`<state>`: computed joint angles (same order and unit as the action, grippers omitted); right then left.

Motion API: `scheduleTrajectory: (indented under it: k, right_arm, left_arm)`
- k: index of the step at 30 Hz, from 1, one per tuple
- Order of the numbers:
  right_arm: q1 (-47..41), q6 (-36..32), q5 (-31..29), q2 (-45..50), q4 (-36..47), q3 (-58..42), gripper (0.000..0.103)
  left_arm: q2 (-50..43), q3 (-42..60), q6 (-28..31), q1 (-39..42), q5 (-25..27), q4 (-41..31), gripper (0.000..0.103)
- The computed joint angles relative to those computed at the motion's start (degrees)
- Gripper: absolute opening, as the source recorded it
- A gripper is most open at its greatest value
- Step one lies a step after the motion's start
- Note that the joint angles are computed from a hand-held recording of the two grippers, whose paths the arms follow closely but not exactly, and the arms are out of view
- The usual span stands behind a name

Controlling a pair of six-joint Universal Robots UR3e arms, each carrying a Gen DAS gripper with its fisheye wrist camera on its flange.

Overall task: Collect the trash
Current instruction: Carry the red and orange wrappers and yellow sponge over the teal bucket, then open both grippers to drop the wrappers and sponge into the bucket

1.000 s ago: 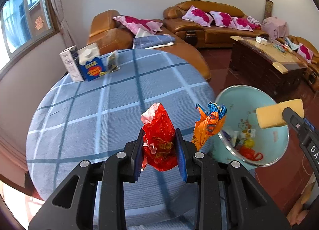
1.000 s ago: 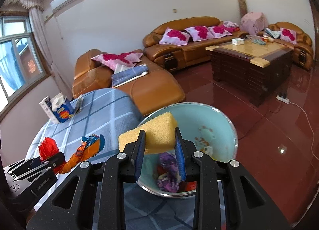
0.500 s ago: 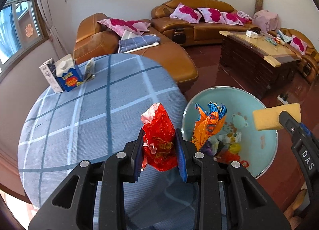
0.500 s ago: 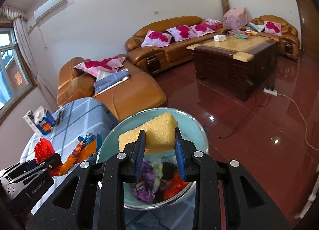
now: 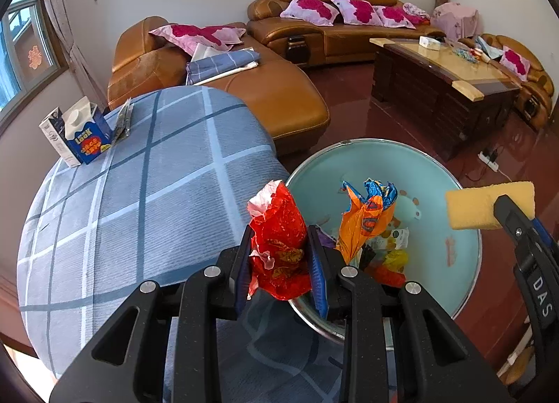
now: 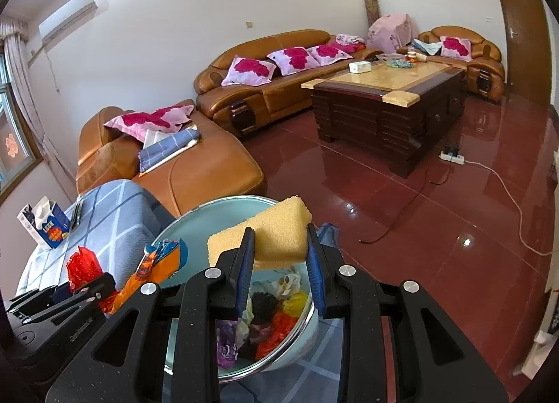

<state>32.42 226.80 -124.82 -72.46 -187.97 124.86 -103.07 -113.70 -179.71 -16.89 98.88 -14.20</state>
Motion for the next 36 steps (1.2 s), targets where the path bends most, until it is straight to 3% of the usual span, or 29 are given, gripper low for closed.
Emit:
scheduleTrajectory:
  k: [8, 14, 17, 22, 27, 36]
  right_arm:
    - [-1.53, 0.36, 1.42, 0.38, -0.12, 0.59, 0.029]
    - [-2.30, 0.74, 2.26, 0.51, -0.10, 0.77, 0.029]
    - [-2.66, 0.96, 2.38, 0.16, -0.21, 1.33, 0.029]
    - [-2.71, 1.06, 2.37, 0.11, -0.16, 1.28, 0.030]
    - [-2.66, 0.83, 2.29, -0.05, -0.09, 1.25, 0.030]
    - [-2.33, -0.28, 2.99, 1.24, 0.03, -0.63, 0.030]
  left_arm:
    - [-5.73, 5.43, -1.43, -2.30, 2.73, -1.60, 0.029]
    - [-7.81, 7.73, -1.66, -3.21, 3.25, -2.40, 0.036]
    - [-7.70, 7.68, -1.53, -3.00, 2.70, -2.53, 0.040]
    - [-6.19, 5.72, -0.87, -2.71, 2.40, -0.38, 0.060]
    - [-4.09, 4.11, -0.99, -1.64, 1.49, 0.06, 0.071]
    - [0.40, -0.59, -0.09, 1.85, -0.72, 0.85, 0.073]
